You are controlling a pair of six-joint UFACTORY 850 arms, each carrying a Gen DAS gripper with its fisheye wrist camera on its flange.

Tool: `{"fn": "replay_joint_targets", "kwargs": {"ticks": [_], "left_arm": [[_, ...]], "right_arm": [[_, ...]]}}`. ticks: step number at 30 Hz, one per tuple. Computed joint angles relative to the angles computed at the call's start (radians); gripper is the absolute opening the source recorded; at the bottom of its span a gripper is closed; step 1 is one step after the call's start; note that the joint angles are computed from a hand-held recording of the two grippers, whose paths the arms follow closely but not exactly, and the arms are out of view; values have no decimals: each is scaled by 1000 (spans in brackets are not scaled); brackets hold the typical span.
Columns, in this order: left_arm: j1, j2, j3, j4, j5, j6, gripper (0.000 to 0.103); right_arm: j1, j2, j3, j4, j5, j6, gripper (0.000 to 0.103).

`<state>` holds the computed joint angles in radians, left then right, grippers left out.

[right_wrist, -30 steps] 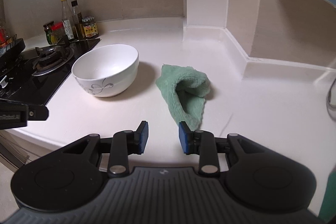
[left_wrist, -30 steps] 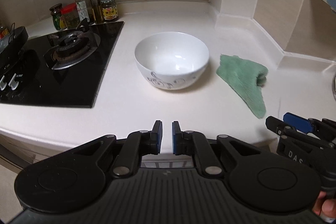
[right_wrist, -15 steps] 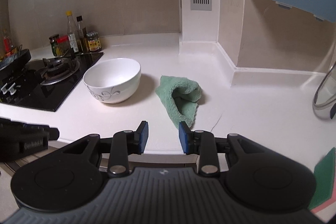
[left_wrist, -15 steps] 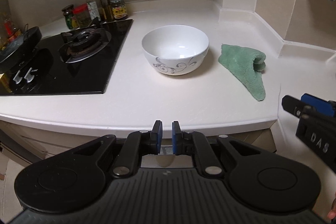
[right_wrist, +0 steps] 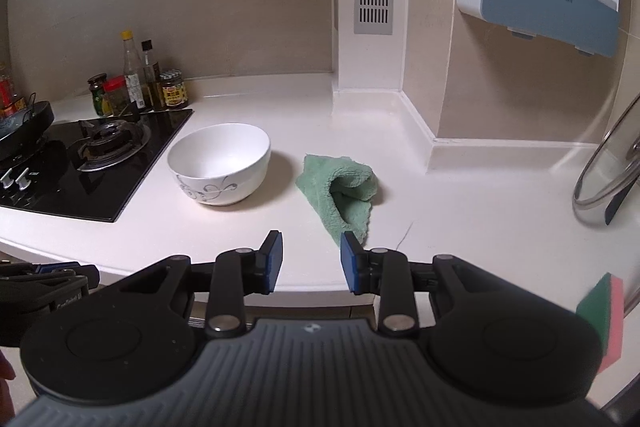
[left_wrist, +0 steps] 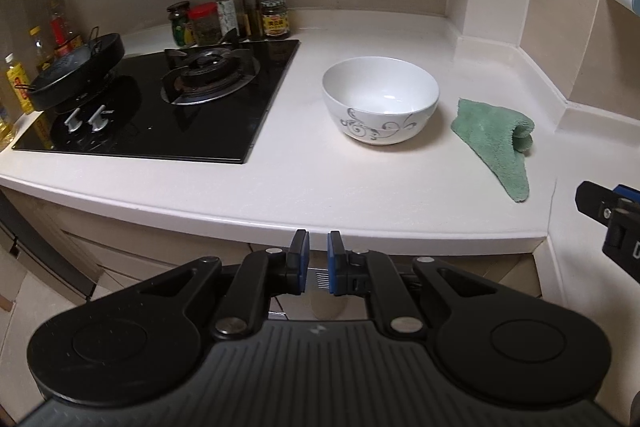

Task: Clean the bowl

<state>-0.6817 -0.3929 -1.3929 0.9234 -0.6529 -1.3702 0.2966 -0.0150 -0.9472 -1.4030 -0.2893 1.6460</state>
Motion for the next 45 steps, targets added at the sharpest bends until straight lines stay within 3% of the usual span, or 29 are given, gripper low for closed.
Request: {"fn": "replay_joint_targets", "kwargs": {"ticks": [8,14,17,28,45], "left_arm": [[-25,30,44,87,-62,-21,8],[-2,65,87,7,42,41,8],[-9,57,78,10,17,51,8],[7,41,71,-54,47,77,8],[14,21,51,10,90,52,8]], "right_arm": [[28,35,29,47,4,-53,27],[45,43,35,109,-18,-127,27],[49,35,31,133,-32,-143,27],[44,-36,-20,226,-84,-215,27],[37,-93,-83,142,-107,-182,27]]}}
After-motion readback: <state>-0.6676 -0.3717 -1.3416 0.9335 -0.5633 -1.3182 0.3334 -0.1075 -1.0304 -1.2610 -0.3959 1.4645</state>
